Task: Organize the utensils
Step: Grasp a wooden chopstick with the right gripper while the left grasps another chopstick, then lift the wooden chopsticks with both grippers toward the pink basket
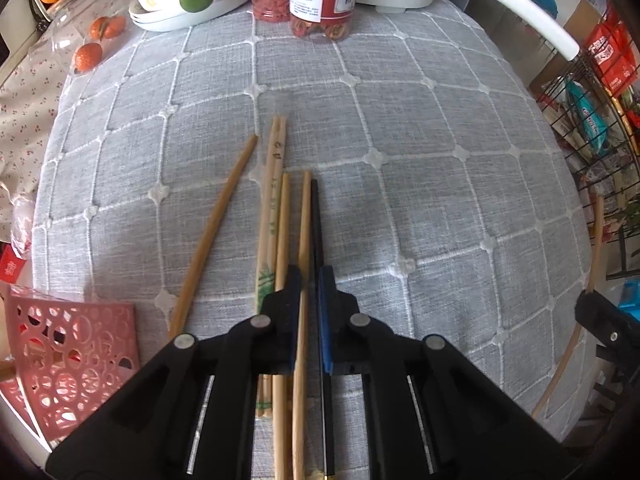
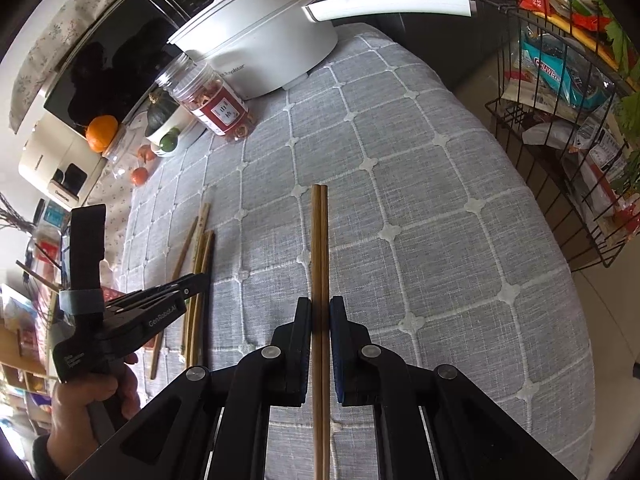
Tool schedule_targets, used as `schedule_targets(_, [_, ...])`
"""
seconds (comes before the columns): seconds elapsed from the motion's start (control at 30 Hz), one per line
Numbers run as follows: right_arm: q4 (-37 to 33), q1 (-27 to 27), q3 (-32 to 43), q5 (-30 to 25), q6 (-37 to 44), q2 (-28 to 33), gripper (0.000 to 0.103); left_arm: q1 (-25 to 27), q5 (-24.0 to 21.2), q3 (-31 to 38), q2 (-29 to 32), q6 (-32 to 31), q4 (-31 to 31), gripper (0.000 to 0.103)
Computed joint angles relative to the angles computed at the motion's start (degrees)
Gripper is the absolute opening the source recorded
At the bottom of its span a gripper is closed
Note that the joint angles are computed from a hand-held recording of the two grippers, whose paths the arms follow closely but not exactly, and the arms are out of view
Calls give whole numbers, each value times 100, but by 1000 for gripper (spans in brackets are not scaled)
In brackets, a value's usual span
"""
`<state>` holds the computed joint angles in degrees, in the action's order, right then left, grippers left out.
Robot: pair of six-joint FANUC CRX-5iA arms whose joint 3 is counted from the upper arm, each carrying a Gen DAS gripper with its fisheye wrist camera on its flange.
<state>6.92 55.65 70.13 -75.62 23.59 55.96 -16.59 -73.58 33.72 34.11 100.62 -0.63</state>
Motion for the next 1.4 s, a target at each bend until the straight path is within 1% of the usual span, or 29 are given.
schedule_targets(0.17, [-10, -11, -4, -4, -26, 7, 9, -35, 84, -102, -26, -274, 205, 10])
schedule_targets(0.27, [-41, -21, 38, -11, -13, 31, 9, -45, 12, -25, 50, -307, 296, 10])
schedule_targets(0.33, [-56, -23, 72, -29, -2, 49, 9, -94, -13, 64, 60, -172, 57, 10])
schedule_targets(0.4, [-68, -28, 70, -29, 1, 49, 9, -156, -119, 300, 162, -74, -169, 10])
schedule_targets(0.5, [-86, -38, 12, 2, -2, 21, 9, -123, -144, 344, 194, -54, -163, 10])
schedule_targets(0.6, [-114, -47, 55, -17, 12, 44, 9, -77, -42, 223, 117, -51, -107, 10])
schedule_targets(0.77, [-141, -55, 119, -45, 39, 78, 9, -157, -191, 306, 125, -56, -407, 10])
schedule_targets(0.87, [-150, -56, 137, -56, 38, 89, 9, -119, -172, 257, 131, -131, -178, 10])
schedule_targets(0.93, [-149, -56, 141, -57, 33, 91, 9, -171, -207, 316, 159, -197, -264, 10])
schedule_targets(0.97, [-151, -56, 142, -58, 27, 93, 9, -210, -263, 387, 191, -209, -346, 10])
schedule_targets(1.07, [-169, -60, 107, -39, -4, 77, 9, -326, -632, 796, 387, -161, -680, 10])
schedule_targets(1.1, [-177, -63, 59, -14, -15, 52, 9, -320, -795, 934, 482, -106, -734, 10])
schedule_targets(1.13, [-182, -66, 31, -1, -21, 36, 9, -271, -833, 925, 511, -49, -669, 10])
schedule_targets(1.17, [-181, -69, 5, 8, -27, 23, 9, -222, -688, 806, 448, -15, -576, 10])
schedule_targets(1.23, [-179, -73, -3, 3, -38, 23, 9, -232, -604, 712, 396, -64, -559, 9])
schedule_targets(1.33, [-208, -80, 115, -57, -21, 90, 9, -318, -569, 702, 364, -214, -784, 9])
schedule_targets(1.4, [-228, -77, 297, -148, 15, 186, 9, -321, -572, 769, 422, -166, -764, 8])
